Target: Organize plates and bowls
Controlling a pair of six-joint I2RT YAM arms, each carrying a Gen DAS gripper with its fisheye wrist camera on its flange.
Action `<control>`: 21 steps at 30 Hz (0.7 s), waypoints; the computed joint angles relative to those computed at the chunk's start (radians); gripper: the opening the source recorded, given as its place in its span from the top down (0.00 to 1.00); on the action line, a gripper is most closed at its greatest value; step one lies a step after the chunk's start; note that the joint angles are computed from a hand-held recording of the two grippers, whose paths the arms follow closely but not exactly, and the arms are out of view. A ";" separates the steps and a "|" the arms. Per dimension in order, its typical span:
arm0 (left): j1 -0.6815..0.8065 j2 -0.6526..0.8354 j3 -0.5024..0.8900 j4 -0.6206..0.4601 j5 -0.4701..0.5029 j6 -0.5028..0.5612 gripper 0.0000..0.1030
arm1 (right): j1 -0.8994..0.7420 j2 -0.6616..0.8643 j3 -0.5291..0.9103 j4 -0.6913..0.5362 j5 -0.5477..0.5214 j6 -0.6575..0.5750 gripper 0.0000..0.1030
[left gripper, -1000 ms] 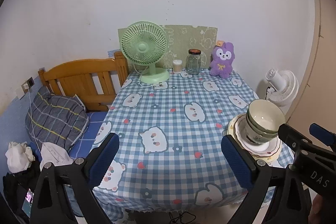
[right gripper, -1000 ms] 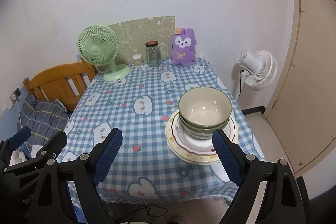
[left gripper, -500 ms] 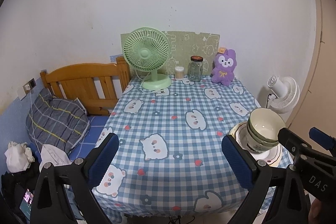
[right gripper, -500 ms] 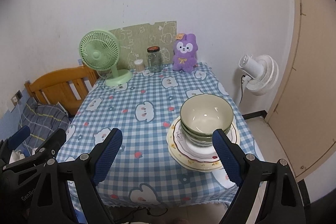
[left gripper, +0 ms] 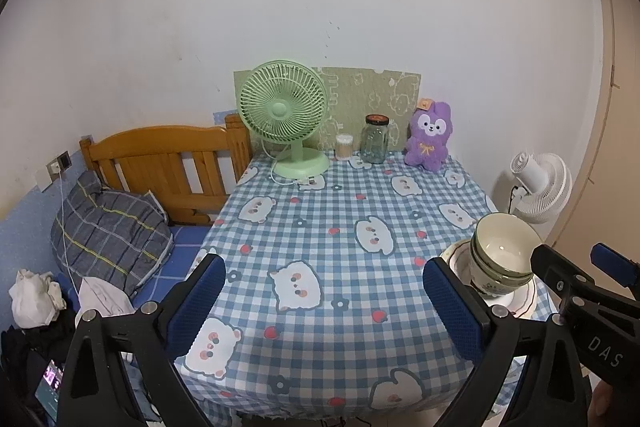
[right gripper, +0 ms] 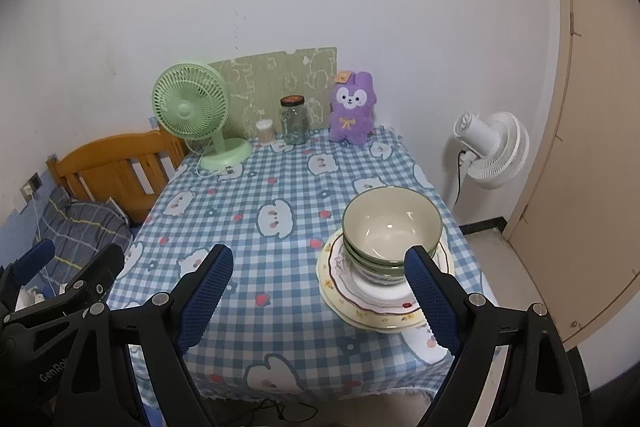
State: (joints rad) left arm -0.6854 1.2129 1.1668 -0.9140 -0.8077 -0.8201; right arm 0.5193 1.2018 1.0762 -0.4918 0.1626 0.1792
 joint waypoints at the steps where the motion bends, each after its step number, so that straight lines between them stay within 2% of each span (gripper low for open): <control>1: 0.000 -0.001 -0.002 0.001 -0.002 -0.002 0.02 | 0.001 0.001 0.001 0.000 0.001 -0.001 0.13; 21: 0.005 -0.012 -0.014 0.001 0.002 -0.012 0.00 | 0.005 -0.001 -0.001 0.001 0.004 0.001 0.13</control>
